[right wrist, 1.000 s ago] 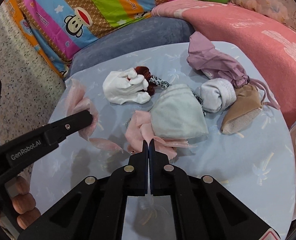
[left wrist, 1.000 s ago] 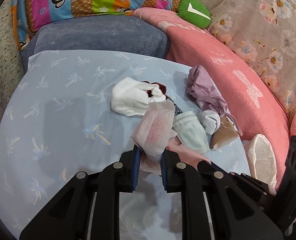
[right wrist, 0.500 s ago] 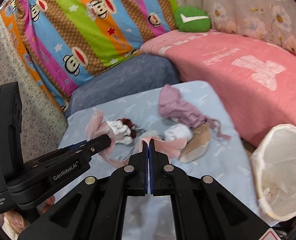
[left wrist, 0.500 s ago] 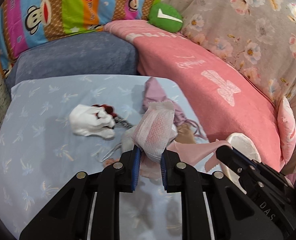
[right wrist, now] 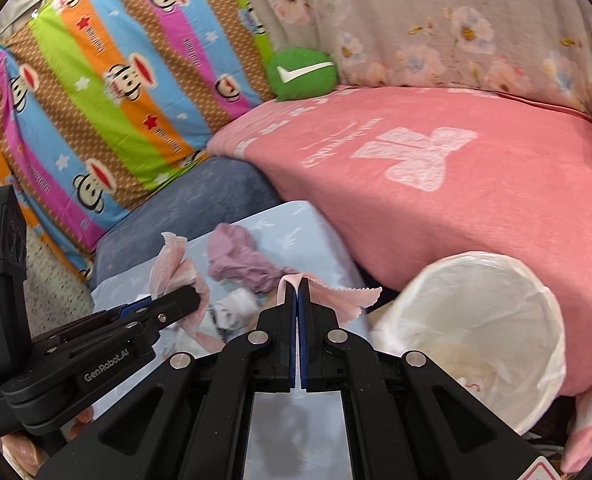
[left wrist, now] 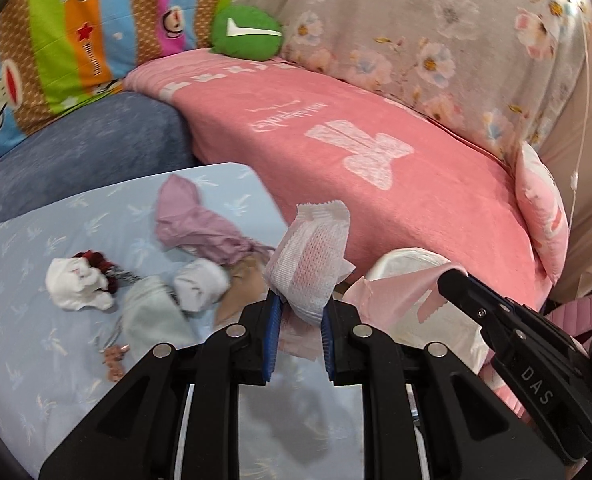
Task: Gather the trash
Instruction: 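Carry both pink items over the bin and open both grippers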
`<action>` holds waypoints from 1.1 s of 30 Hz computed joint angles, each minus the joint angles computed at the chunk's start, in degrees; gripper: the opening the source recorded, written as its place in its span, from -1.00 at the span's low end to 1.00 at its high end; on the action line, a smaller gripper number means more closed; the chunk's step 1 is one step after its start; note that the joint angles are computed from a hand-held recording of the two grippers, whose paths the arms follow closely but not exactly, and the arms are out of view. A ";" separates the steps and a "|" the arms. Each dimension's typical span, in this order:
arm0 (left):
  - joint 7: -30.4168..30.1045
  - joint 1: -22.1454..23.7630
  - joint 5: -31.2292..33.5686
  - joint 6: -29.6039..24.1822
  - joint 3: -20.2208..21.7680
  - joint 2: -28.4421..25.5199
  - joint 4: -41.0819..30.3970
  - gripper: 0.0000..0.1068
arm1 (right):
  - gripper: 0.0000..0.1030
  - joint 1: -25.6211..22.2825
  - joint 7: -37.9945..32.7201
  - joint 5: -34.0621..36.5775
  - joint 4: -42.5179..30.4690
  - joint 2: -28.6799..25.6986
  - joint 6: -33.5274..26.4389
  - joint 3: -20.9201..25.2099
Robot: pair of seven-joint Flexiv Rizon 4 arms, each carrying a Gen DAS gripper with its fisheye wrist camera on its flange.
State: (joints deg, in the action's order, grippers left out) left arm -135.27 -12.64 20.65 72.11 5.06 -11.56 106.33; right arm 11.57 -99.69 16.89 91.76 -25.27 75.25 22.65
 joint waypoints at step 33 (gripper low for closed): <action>15.89 -7.96 -12.07 -4.32 -1.65 -14.34 -17.08 -0.23 | -0.96 -8.65 2.77 1.78 -0.60 -1.92 0.82 -2.93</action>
State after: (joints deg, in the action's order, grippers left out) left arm -119.38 -20.60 8.58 67.79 3.41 -25.90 89.24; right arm 2.92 -96.92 18.66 91.16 -27.19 76.07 19.72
